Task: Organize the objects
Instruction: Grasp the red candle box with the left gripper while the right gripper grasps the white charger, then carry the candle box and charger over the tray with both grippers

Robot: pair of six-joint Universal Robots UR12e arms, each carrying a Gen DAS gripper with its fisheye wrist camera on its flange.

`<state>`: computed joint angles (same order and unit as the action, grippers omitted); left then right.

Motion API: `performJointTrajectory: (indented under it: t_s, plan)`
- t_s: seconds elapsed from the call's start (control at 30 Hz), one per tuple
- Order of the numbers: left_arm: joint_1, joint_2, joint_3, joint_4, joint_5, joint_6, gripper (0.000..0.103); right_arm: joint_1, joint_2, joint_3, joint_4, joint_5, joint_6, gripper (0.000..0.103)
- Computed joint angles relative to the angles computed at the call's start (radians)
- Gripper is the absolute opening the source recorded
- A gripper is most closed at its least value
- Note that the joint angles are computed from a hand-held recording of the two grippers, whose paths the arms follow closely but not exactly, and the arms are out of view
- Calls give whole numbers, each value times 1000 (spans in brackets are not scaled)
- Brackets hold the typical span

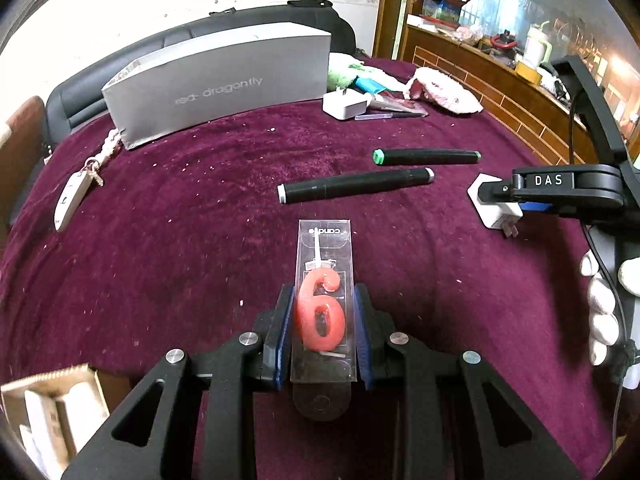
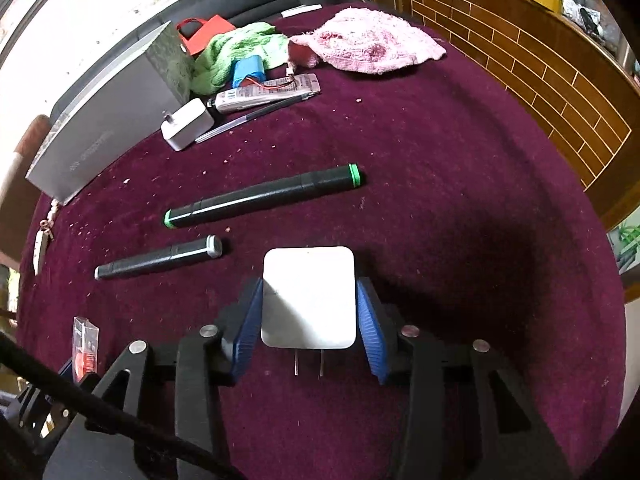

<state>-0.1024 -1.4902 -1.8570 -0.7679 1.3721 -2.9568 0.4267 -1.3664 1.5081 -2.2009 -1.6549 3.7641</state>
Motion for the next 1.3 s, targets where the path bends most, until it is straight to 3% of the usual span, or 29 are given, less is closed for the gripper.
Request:
performJointTrajectory:
  t_s: [0.37, 0.63, 0.83, 1.3]
  plan:
    - [3, 106, -67, 28, -12, -31, 23, 0, -90, 91, -79, 66, 32, 43]
    - [26, 207, -131, 59, -27, -66, 23, 43, -135, 116, -129, 107, -4, 43]
    - [82, 287, -181, 62, -35, -83, 23, 105, -130, 89, -153, 119, -47, 44]
    - [281, 437, -289, 31, -65, -75, 23, 259, -30, -24, -134, 163, -145, 44]
